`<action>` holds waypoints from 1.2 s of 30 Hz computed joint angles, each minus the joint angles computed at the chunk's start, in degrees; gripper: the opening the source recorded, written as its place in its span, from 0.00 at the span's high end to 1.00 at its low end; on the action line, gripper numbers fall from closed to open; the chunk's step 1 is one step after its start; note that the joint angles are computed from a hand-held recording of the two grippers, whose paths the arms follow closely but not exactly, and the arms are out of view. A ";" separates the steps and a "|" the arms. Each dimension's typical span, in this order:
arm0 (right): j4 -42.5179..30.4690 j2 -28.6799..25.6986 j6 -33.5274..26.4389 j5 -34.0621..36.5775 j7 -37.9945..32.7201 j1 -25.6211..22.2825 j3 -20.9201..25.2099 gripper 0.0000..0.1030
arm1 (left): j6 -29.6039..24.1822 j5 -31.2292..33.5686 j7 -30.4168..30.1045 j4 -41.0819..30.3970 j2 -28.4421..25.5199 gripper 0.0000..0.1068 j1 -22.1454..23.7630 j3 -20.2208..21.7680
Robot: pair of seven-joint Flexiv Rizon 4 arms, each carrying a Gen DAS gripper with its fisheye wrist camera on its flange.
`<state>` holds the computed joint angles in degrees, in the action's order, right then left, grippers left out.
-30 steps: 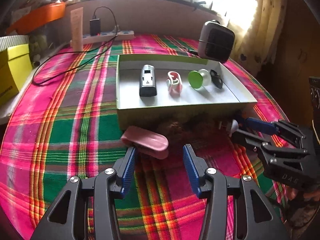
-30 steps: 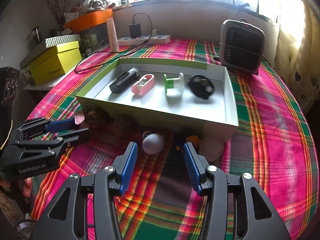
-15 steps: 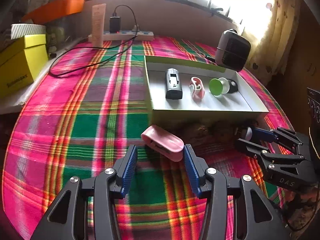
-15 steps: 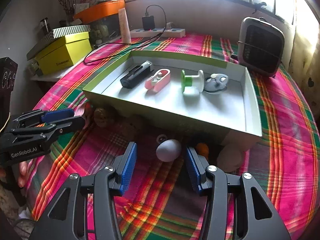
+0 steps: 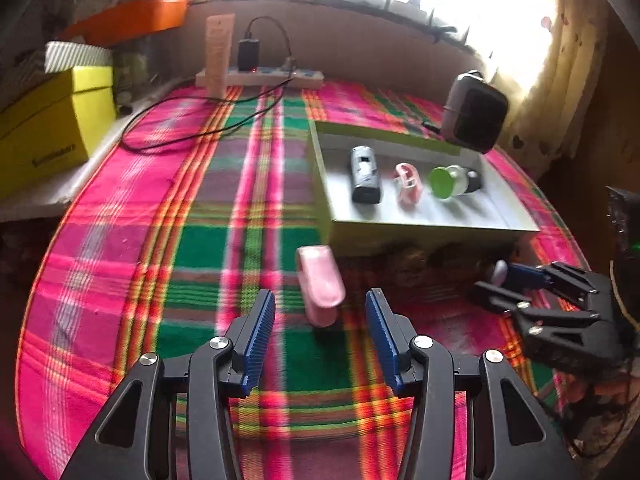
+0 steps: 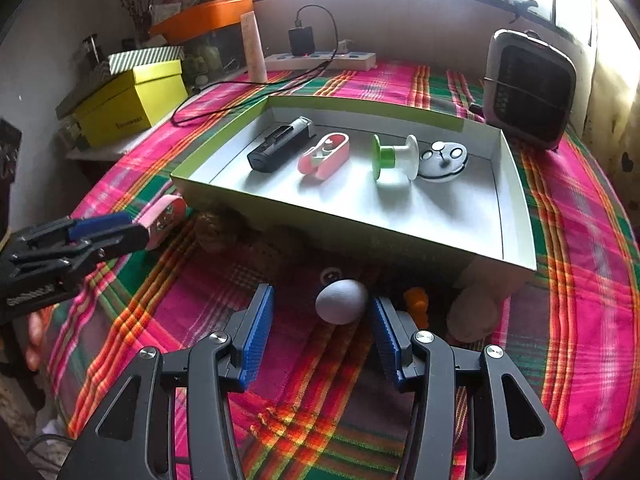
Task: Organize objects
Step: 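Grasp the pink flat piece with the left gripper while the right gripper moves toward the white egg, then close the right gripper on the white egg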
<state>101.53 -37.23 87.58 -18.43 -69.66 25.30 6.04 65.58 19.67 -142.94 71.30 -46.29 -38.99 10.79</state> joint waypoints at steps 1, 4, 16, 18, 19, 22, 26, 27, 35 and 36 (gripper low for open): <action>0.10 0.05 0.00 -0.19 0.22 0.53 -0.66 0.52 | -0.23 0.12 0.15 -0.56 -0.32 0.57 -0.11 0.06; 0.22 0.12 0.00 -0.60 1.32 1.88 -2.43 0.52 | -2.86 -0.53 0.63 -2.82 -1.56 0.57 0.24 -0.18; 0.42 0.14 0.22 -2.13 4.05 3.47 -4.91 0.52 | -5.84 -0.89 0.29 -6.15 -3.68 0.57 1.64 -0.96; 0.41 0.11 0.25 -2.26 4.26 3.43 -4.84 0.52 | -5.86 -0.50 -0.05 -6.55 -3.93 0.58 1.39 -0.56; 0.43 0.13 0.25 -2.33 4.33 3.39 -4.81 0.52 | -6.17 -0.55 -0.10 -6.77 -4.07 0.58 1.43 -0.57; 0.56 0.23 0.19 -2.76 4.86 3.97 -5.58 0.52 | -7.04 -0.24 -0.83 -7.51 -4.36 0.66 1.24 -0.11; 0.79 0.33 0.27 -3.23 5.34 4.26 -6.02 0.52 | -8.55 0.45 -1.13 -8.34 -4.57 0.73 1.07 0.13; 0.79 0.33 0.28 -3.31 5.39 4.23 -6.00 0.52 | -8.77 0.72 -1.05 -8.55 -4.63 0.73 1.04 0.08; 0.78 0.28 0.37 -3.57 5.69 4.00 -5.83 0.52 | -8.89 1.47 -1.68 -8.37 -4.39 0.85 1.38 -0.43; 0.77 0.27 0.41 -3.53 5.67 3.87 -5.70 0.52 | -8.94 1.55 -1.70 -8.37 -4.37 0.85 1.37 -0.42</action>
